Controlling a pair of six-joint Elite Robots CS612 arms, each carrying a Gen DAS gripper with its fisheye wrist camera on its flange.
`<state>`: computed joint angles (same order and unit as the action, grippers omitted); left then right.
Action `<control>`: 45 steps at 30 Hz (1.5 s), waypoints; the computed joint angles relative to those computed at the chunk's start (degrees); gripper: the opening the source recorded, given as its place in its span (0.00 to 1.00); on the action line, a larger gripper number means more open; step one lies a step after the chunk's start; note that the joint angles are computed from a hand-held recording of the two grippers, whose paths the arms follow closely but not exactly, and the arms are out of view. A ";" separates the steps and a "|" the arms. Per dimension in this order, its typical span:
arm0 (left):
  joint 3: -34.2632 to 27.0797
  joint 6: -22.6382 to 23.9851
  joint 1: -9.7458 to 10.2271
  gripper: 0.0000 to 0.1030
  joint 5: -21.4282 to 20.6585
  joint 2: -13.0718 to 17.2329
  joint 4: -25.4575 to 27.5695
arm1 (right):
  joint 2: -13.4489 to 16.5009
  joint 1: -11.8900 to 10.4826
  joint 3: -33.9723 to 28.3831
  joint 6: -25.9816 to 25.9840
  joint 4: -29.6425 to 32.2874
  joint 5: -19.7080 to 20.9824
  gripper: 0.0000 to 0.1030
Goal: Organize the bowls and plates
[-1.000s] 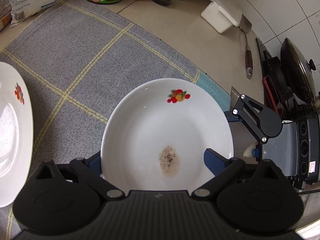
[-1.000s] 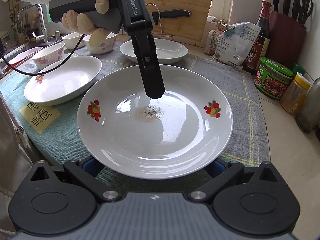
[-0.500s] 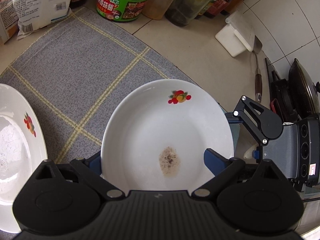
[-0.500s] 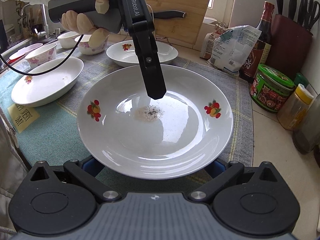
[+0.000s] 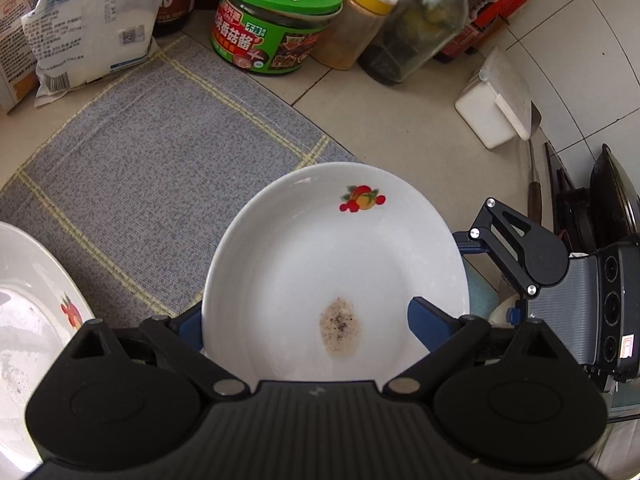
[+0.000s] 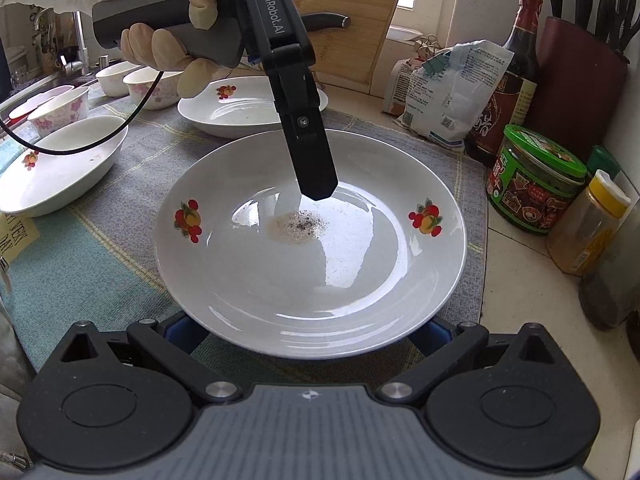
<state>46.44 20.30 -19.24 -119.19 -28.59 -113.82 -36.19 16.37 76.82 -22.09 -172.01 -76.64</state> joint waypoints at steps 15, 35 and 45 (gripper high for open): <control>-5.09 0.02 -0.22 0.95 -0.56 3.11 1.52 | 1.07 -0.79 -1.69 0.37 1.44 -0.34 1.00; -6.03 -0.07 -0.69 0.94 0.74 4.01 0.75 | 1.31 -1.14 -1.51 2.35 0.93 -0.07 1.00; -0.12 -0.63 -1.00 0.95 3.24 0.98 -6.33 | 0.21 -1.00 0.37 3.70 -1.25 -1.33 1.00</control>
<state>46.32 19.67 -20.24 -115.94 -27.61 -120.15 -35.98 15.37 77.19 -18.39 -173.27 -77.97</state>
